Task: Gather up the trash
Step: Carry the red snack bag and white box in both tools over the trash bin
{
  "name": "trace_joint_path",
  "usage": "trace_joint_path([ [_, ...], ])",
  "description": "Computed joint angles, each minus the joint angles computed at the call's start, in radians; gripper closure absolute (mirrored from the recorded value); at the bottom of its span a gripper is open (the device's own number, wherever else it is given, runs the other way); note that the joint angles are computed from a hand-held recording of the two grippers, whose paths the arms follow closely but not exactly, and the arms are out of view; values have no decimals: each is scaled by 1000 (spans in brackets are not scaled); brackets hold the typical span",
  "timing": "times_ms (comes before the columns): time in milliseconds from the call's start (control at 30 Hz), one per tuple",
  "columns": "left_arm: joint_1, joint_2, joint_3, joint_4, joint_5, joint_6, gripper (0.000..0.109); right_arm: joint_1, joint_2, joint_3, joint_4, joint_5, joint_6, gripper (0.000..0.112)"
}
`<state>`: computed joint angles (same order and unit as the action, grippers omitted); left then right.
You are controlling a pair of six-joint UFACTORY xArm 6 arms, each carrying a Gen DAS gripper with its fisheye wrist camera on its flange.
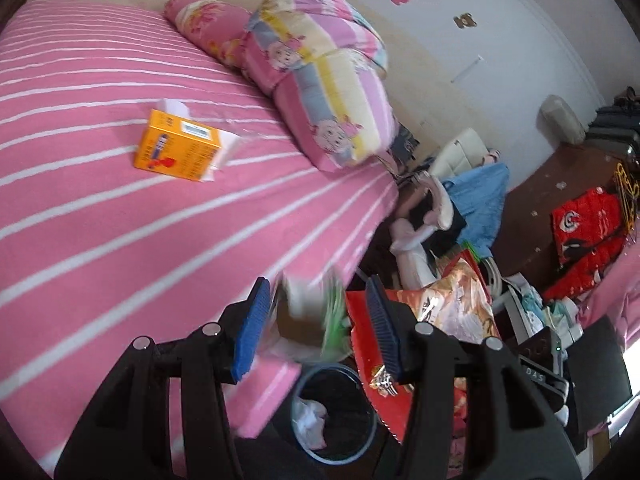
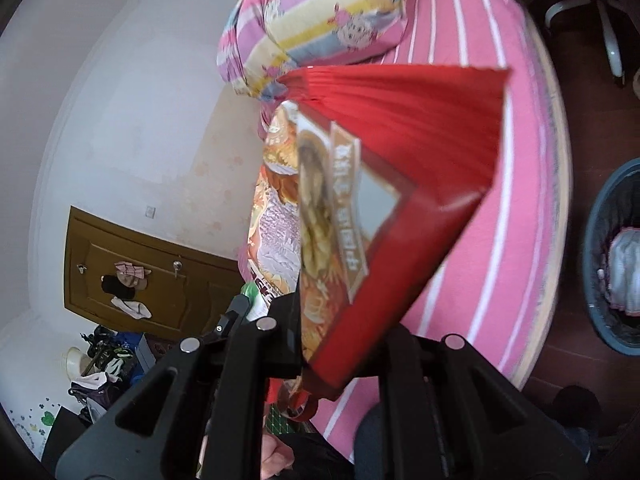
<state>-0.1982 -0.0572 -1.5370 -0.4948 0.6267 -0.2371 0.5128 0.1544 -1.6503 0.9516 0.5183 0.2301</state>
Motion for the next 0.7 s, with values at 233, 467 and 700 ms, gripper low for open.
trace_joint_path([
  [233,-72,44,-51,-6,56,-21,93,-52,-170,240,118,-61,-78,99],
  [467,-98,122,-137,162,238,-175,47,-126,-280,394,186,-31,-120,99],
  [700,-93,222,-278,187,467,-156,39,-176,-296,434,195,14,-121,99],
])
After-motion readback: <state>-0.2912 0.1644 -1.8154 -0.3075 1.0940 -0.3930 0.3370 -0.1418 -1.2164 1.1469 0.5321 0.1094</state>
